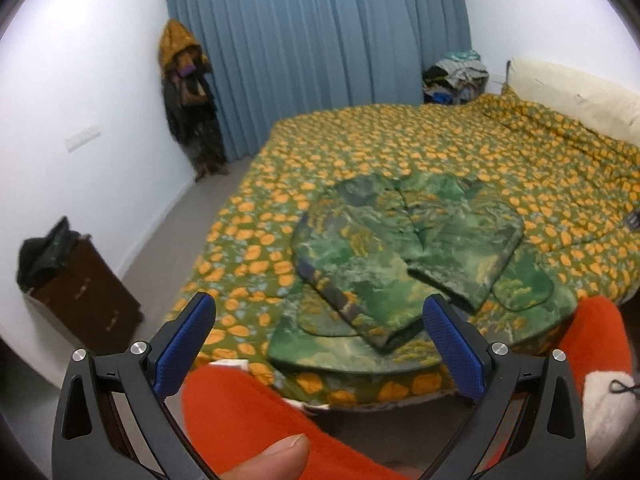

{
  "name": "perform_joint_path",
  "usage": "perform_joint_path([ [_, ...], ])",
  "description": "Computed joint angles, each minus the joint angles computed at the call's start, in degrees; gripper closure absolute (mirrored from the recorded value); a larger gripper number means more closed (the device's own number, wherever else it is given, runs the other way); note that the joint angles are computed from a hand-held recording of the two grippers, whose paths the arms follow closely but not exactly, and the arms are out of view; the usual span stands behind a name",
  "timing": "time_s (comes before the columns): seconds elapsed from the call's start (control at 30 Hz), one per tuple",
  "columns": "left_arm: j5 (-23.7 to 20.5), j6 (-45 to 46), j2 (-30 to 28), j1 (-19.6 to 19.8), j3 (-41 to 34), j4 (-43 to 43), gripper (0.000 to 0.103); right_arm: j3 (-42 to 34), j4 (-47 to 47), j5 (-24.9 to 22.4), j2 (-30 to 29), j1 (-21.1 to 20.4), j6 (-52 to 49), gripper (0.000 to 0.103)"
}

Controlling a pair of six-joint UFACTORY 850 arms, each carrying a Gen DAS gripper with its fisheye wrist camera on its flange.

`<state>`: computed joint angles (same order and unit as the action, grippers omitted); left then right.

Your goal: Fold large clothes

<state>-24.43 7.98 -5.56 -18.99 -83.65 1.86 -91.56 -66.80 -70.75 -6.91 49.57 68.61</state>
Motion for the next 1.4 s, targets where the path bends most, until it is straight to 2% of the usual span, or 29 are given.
perform_joint_path([
  [0.07,-1.4,2.9,-1.4,0.1,-1.6,-3.3,0.000,-0.2,5.3,3.4,-0.9,-2.9,-3.7,0.000],
  [0.17,-1.6,-2.0,-3.2,-0.9,-2.9,2.2,0.000,0.0,9.9,6.6,-2.8,-6.0,-6.5,0.000],
  [0.27,-2.4,-0.6,-4.5,-1.2,-3.8,1.3,0.000,-0.1,12.6,7.2,-5.8,-8.1,-8.7,0.000],
  [0.33,-3.0,-1.2,-5.6,-1.4,-4.5,1.9,0.000,1.5,12.9,9.5,-6.5,-8.8,-8.6,0.000],
  [0.47,-4.4,4.0,-7.9,-0.9,-6.4,-4.1,0.000,1.6,16.9,14.8,-10.3,-12.0,-14.1,0.001],
  [0.57,-5.2,4.4,-9.9,-1.0,-8.1,-4.3,0.000,0.0,20.7,17.4,-13.8,-14.0,-19.2,0.001],
  [0.67,-6.6,2.9,-12.0,-1.2,-9.7,-2.8,0.000,-2.3,25.0,18.9,-18.0,-16.3,-25.0,0.011],
  [0.77,-8.8,3.2,-14.1,-0.8,-11.5,-3.9,0.000,-3.4,26.8,18.6,-21.2,-18.2,-27.4,0.027],
  [0.83,-9.7,3.1,-15.1,-0.5,-12.1,-4.0,0.000,-2.8,29.3,19.5,-21.4,-19.4,-28.1,0.045],
  [0.87,-9.9,2.8,-15.5,-0.4,-12.2,-3.9,0.000,-1.9,31.7,21.4,-20.9,-20.1,-28.7,0.052],
  [0.93,-10.2,2.3,-16.2,-0.4,-12.5,-3.5,0.000,-1.1,32.1,22.5,-19.9,-20.0,-27.2,0.091],
  [1.03,-10.9,2.0,-17.3,-0.4,-13.6,-3.5,0.000,1.2,29.9,24.3,-16.3,-19.5,-21.3,0.092],
  [1.2,-11.6,4.5,-19.2,-0.3,-15.7,-4.6,0.000,5.4,24.1,25.7,-7.0,-20.4,-7.0,0.092],
  [1.27,-11.6,5.9,-20.0,-0.3,-16.6,-4.9,0.000,7.9,19.5,24.4,-1.9,-21.1,0.2,0.092],
  [1.4,-12.7,8.7,-22.1,0.1,-19.4,-6.5,0.000,11.5,14.4,19.6,5.8,-24.0,7.4,0.092],
])
